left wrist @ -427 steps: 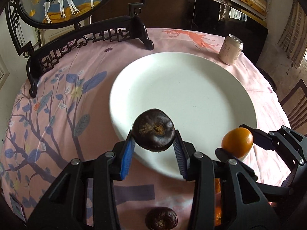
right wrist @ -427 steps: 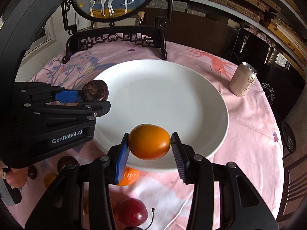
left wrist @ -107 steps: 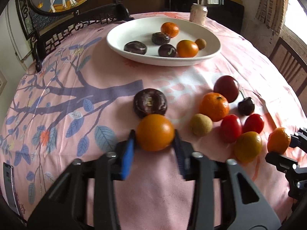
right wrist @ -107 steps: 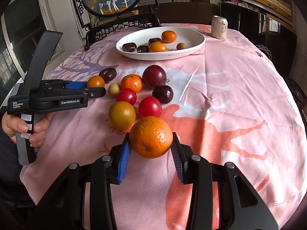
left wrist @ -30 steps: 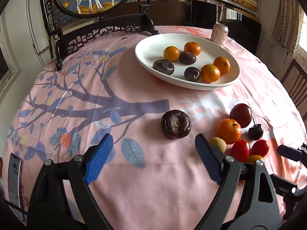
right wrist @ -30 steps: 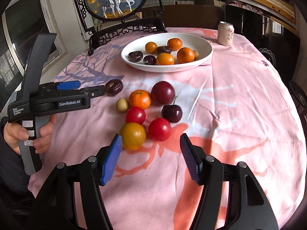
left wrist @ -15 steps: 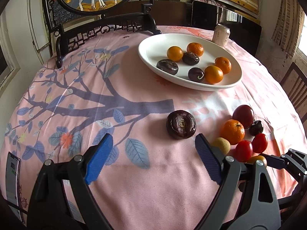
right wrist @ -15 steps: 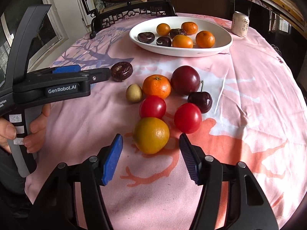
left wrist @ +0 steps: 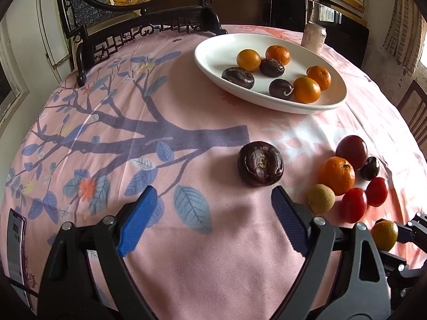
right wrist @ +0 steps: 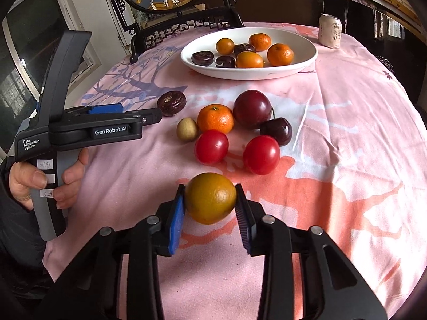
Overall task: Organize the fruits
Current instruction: 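Grasp a yellow-orange citrus with right tool while left tool grasps a passion fruit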
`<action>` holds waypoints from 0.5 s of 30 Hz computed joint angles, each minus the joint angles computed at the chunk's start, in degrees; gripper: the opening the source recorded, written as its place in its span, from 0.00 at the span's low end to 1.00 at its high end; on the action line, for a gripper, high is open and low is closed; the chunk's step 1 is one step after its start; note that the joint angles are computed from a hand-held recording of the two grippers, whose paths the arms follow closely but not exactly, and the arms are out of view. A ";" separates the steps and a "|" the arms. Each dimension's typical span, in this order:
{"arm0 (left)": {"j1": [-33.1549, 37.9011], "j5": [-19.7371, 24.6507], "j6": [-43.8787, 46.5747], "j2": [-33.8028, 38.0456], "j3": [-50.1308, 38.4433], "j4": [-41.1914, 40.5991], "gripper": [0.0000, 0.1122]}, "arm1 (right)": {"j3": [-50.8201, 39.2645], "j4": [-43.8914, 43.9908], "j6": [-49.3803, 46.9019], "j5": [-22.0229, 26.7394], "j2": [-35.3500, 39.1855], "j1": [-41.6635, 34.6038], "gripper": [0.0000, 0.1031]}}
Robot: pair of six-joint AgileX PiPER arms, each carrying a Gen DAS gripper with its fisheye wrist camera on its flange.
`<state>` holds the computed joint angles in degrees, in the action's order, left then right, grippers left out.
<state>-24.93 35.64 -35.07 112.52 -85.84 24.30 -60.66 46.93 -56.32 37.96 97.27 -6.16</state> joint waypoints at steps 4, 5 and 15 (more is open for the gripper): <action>-1.39 1.95 -1.38 1.02 -1.19 2.30 0.79 | 0.01 1.84 -2.96 1.39 -0.01 -2.19 0.35; -1.55 2.60 -1.13 1.35 -1.86 1.82 0.79 | -0.12 2.23 -3.66 1.86 0.07 -2.60 0.35; -3.02 9.40 -0.21 7.05 -11.53 -0.11 0.77 | -2.24 5.77 -8.64 4.61 0.64 -6.41 0.35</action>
